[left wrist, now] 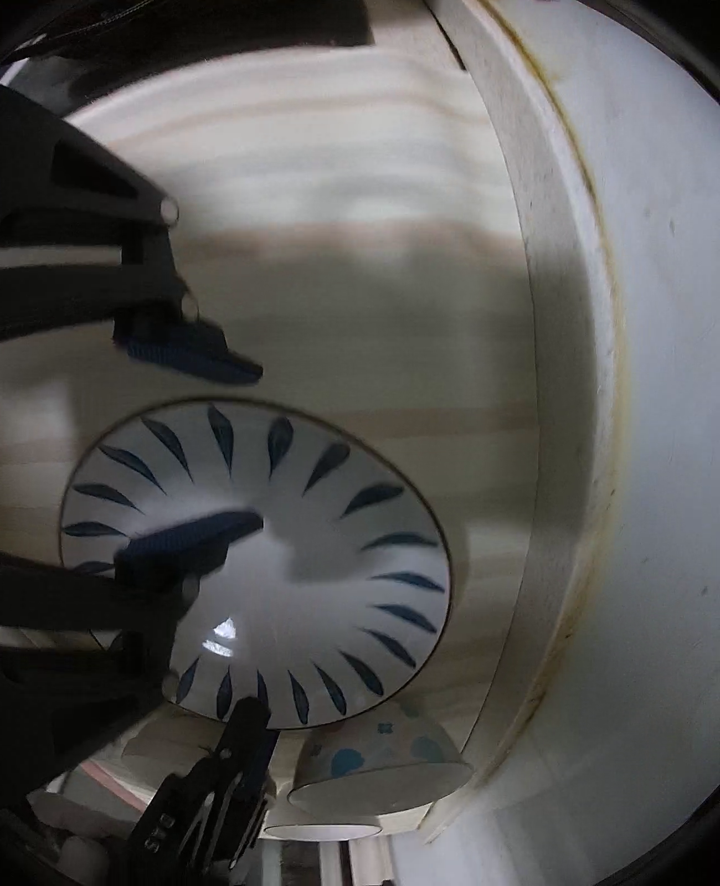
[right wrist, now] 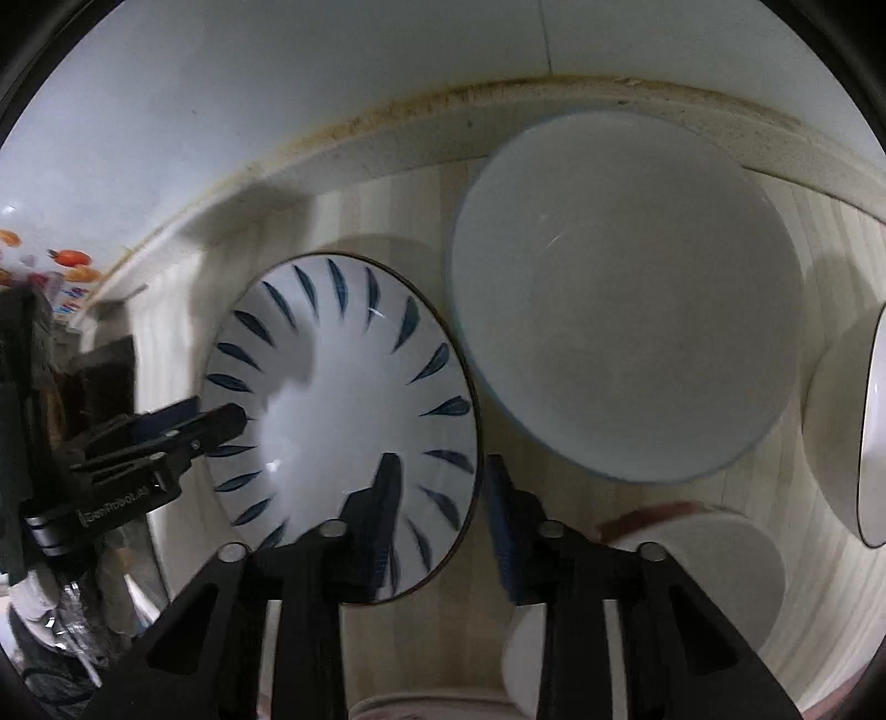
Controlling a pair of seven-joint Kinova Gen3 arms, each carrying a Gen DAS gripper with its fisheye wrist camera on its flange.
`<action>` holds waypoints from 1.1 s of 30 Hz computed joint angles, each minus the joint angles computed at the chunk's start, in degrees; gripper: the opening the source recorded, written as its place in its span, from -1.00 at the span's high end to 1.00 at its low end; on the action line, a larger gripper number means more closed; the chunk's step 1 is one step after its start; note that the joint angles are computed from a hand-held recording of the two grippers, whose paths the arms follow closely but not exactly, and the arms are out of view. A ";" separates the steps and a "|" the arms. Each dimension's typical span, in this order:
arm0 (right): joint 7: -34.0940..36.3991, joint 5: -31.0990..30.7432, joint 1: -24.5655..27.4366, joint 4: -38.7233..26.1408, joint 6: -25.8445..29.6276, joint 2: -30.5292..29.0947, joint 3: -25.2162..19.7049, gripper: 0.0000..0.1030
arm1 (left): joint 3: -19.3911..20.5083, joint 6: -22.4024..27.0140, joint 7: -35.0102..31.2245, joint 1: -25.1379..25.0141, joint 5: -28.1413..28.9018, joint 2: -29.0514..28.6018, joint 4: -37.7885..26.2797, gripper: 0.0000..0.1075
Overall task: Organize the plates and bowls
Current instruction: 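Grasp the rim of the blue-striped plate with both tools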
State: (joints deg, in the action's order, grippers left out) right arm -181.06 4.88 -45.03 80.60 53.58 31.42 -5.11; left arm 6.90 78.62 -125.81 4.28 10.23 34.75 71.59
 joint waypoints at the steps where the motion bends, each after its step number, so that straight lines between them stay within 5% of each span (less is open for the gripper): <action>1: 0.05 0.21 -0.15 -0.58 0.82 0.41 0.09 0.55 | -0.74 -0.78 -0.52 0.46 0.28 -0.50 0.75 0.34; 12: -2.84 2.25 -1.30 1.69 -1.37 -0.82 0.78 0.73 | -0.10 -4.45 -1.93 -1.50 1.03 -4.71 6.29 0.34; 25: -4.52 6.08 -4.18 1.02 1.83 -6.15 -0.07 0.73 | -1.06 0.61 -5.19 -6.31 4.35 -12.11 6.06 0.34; 33: -9.99 11.16 -8.88 -0.91 6.23 -8.95 -1.55 0.73 | -2.99 2.23 -8.82 -9.50 7.86 -20.90 11.34 0.34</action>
State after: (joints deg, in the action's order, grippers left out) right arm -191.05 16.03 -53.91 79.69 59.81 22.47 -6.66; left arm 3.92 80.84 -134.63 -5.22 18.09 13.85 82.93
